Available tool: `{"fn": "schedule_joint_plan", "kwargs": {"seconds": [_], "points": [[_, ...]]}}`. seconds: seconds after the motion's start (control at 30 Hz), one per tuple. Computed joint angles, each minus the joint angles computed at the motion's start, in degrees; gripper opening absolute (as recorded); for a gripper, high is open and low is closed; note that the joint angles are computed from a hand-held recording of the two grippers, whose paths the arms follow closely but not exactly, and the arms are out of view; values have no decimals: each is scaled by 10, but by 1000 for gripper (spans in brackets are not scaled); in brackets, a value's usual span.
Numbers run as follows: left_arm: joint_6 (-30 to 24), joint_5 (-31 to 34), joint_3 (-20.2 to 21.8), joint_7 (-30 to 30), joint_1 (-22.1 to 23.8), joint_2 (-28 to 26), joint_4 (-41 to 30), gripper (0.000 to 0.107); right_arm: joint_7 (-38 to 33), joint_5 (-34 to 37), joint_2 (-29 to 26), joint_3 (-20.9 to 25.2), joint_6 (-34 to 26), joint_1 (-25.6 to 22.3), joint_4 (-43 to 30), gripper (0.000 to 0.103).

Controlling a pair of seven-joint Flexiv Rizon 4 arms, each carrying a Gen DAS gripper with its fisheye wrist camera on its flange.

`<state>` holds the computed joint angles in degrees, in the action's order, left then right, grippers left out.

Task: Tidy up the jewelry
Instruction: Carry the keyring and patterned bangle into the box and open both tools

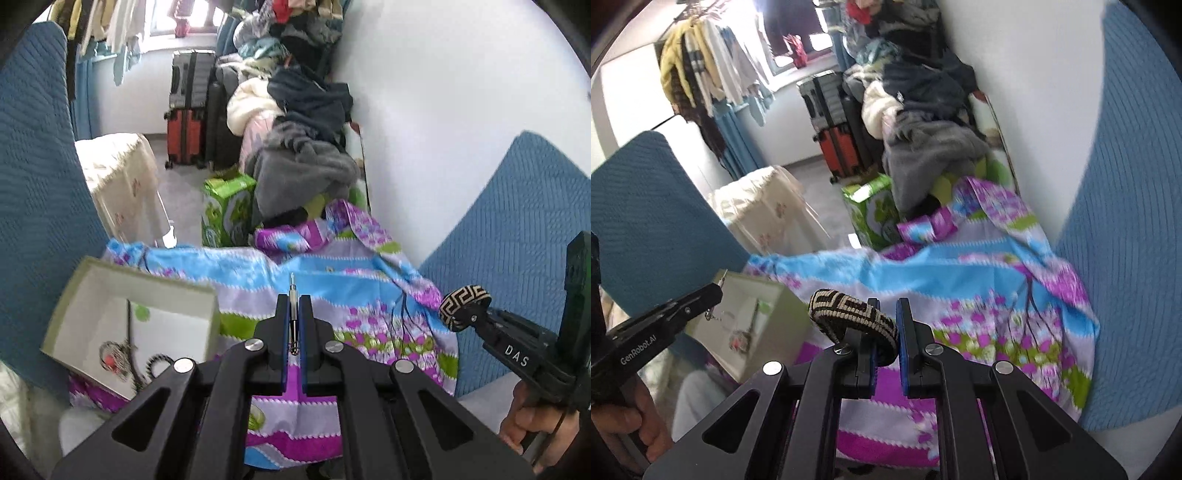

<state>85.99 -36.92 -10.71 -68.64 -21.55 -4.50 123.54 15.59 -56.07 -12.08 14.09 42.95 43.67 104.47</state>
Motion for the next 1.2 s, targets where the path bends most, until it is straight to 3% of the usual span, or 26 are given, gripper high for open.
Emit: {"fn": "schedule_joint_plan", "kwargs": {"seconds": [0.23, 0.43, 0.77, 0.93, 1.13, 1.2], "points": [[11, -49, 21, 42, 11, 28, -2, 4, -67, -24, -50, -24, 11, 16, -102, 8], [17, 13, 58, -5, 39, 36, 6, 4, -103, -43, -121, -61, 71, 42, -190, 8], [-16, 63, 75, -54, 97, 2, 22, 4, -298, 126, -280, -61, 94, 71, -361, 8], [-32, 70, 70, -67, 122, -26, 22, 4, -400, 212, -349, -45, 55, 80, -449, 8], [-46, 67, 61, -67, 147, -51, 22, 4, -462, 279, -383, -57, 16, 97, -496, 8], [-67, 119, 83, -104, 142, -64, 6, 4, -477, 298, -391, -65, 4, 103, -510, 8]]}}
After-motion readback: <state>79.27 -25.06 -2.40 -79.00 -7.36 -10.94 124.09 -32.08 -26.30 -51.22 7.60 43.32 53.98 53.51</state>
